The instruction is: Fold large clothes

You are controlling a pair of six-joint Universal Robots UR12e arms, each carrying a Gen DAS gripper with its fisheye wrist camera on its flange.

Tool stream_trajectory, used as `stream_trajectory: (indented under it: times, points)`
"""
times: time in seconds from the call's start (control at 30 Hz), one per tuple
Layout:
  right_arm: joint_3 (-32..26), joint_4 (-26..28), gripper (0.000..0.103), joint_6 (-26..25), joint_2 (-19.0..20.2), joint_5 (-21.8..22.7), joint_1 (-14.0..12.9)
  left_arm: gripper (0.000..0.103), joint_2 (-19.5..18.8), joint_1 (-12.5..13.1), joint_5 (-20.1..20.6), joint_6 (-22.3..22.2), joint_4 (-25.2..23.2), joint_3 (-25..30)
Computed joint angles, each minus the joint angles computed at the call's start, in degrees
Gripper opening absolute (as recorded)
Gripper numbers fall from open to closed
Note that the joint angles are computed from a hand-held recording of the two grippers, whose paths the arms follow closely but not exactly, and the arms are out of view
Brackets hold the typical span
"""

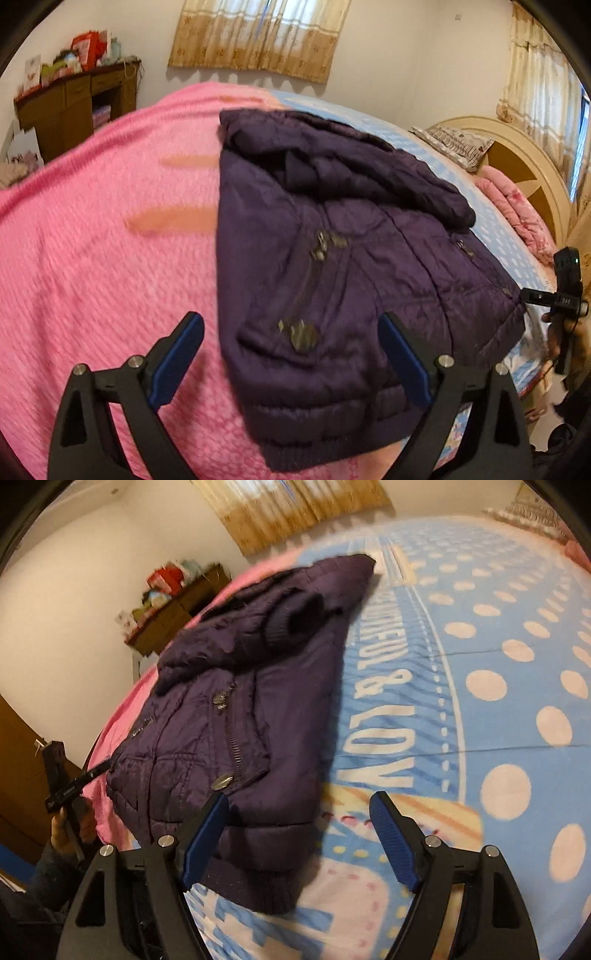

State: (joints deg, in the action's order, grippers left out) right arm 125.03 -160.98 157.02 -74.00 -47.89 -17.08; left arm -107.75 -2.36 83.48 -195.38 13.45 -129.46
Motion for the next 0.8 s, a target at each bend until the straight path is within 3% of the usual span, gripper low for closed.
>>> stream_trajectory:
  times: [0.1,0.27,0.37,0.43,0.5,0.6,0.7,0.8]
  points:
    - [0.19,4.2,0.079,-1.74,0.21,5.49,0.06,0.094,-0.72,-0.3,-0.36,-0.15,1.68,-0.74]
    - [1.21,-1.19,0.077,-2.35,-0.01,0.02,2.04,0.086,-2.22,-0.45,-1.33,0.38,3.92,-1.03]
    - [1.82,-5.59,0.065,0.07,0.34,-2.58,2.78,0.08,-2.97,-0.38,-1.57,-0.23,6.32,-1.16]
    - [2.26,-6.74,0.053,0.33,0.42,-2.16,2.4,0.069,-3.35,-0.42,-1.26,-0.02,7.17,-1.1]
    - [2.25,-5.48,0.043,0.34,0.51,0.24,1.57,0.047,-3.0,-0.15,-1.81,0.79,6.87,-1.28]
    - [2.84,-4.9,0.037,0.17,0.22,3.13,0.46,0.033,-1.52,0.38,-2.48,0.8,6.67,-2.13]
    - [3.5,-2.64,0.033,0.36,-0.28,8.61,-1.31,0.028,0.52,-0.32,-0.8,2.12,5.57,-2.77]
    - [4.36,1.3,0.026,-0.27,-1.44,14.33,-3.54,0.026,2.76,-0.44,-2.39,1.36,3.97,-3.46]
